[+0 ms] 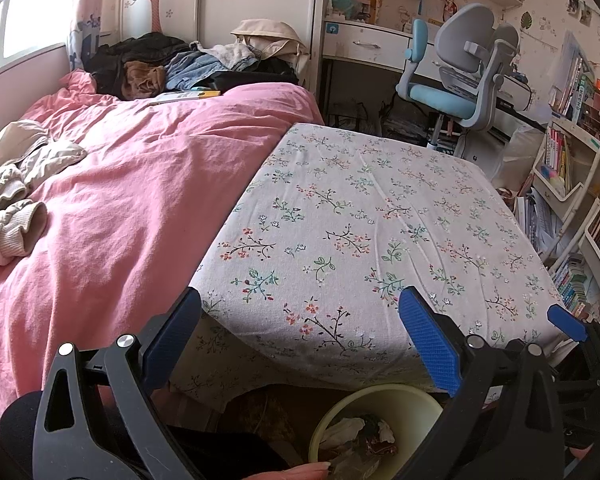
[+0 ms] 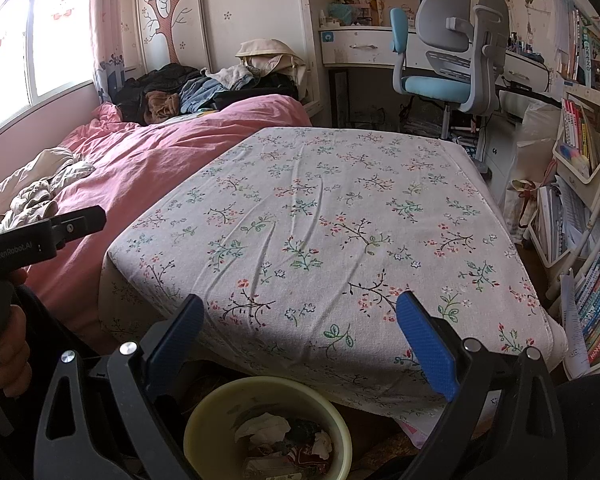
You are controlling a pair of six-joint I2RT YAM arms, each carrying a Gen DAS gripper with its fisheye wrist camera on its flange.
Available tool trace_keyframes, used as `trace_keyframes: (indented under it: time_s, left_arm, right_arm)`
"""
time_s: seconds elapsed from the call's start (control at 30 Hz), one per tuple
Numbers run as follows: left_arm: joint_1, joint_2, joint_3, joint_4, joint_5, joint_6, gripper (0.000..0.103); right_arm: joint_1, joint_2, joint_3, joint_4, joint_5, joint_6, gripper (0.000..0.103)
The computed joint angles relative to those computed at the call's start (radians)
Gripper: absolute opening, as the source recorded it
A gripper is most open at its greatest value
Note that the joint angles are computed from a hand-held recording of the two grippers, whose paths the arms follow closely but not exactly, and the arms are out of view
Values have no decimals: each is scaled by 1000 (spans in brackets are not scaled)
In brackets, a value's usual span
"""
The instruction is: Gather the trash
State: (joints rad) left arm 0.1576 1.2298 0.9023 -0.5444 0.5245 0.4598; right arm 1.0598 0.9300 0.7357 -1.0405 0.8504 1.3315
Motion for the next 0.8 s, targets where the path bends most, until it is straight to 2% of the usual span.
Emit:
trace_keyframes:
  time_s: [0.57,0.8]
  left_arm:
    - [-9,-9,4,-19,10,4,96]
    - [-11,-13,-4,-16,4,11,96]
  right_arm:
    - [15,-17,-3,-51,21,41,93]
    - [17,24,21,-48,28,41,93]
